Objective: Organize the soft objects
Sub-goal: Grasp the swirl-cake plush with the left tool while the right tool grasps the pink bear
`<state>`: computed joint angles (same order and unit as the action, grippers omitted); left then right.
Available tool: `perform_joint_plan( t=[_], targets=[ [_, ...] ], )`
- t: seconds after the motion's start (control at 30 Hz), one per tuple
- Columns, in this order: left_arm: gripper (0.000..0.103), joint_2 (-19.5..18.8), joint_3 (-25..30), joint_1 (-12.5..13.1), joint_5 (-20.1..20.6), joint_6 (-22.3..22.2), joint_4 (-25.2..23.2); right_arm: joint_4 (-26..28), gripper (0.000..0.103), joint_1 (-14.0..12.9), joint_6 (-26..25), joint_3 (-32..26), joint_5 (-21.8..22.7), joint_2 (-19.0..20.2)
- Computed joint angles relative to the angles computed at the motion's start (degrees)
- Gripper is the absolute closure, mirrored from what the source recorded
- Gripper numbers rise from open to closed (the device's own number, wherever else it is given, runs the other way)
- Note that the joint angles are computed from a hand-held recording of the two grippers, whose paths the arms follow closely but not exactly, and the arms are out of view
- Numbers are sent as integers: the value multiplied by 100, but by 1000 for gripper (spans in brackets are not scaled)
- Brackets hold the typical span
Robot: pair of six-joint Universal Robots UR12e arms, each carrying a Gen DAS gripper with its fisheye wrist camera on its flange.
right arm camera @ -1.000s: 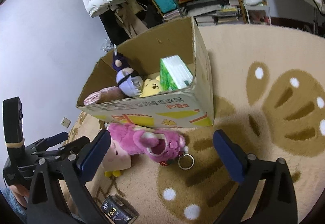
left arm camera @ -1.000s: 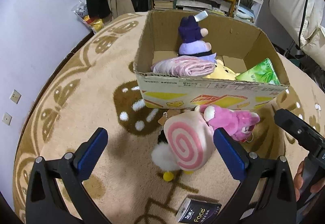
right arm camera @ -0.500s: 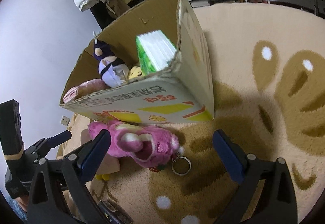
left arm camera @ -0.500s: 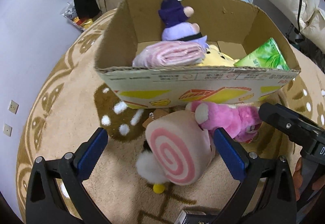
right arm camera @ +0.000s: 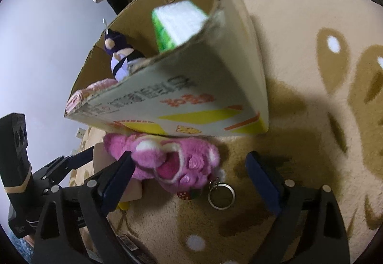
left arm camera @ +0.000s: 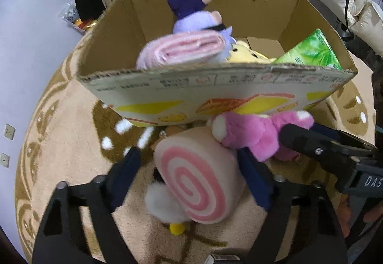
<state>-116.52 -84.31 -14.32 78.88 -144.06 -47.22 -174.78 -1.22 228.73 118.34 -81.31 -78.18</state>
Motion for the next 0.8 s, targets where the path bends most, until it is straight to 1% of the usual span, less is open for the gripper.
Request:
perform_joint_plan(
  t=[0.1,0.17,0.2,0.23,0.37,0.53,0.6,0.67,0.73,0.8],
  targets=[
    [38,-23,27,-16,-28,7,-117,52,12,5,-97,-47,56,33],
    [40,-21,6,-31,4,15,-60,-62,15,-11,5,-31,106,55],
    [42,-19,-11,-37,11,35,-20,-121,21,-23,42,-22,143,62],
    [45,-19,-22,-41,14,56,2,-230,22,-45,97,-6,227,79],
    [52,-7,-60,-55,33,141,69,-516,22,-99,348,25,459,141],
    [58,25,-144,-79,70,155,172,-518,24,-80,356,-108,416,227],
    [60,52,-179,-82,77,165,216,-504,34,-63,346,-125,350,226],
    [63,60,-172,-62,44,132,191,-457,38,-40,296,-143,287,198],
    [67,79,-171,-30,7,101,142,-342,39,15,144,-161,107,139],
    [67,123,-201,-7,-23,87,128,-270,40,70,47,-163,-68,80]
  ],
)
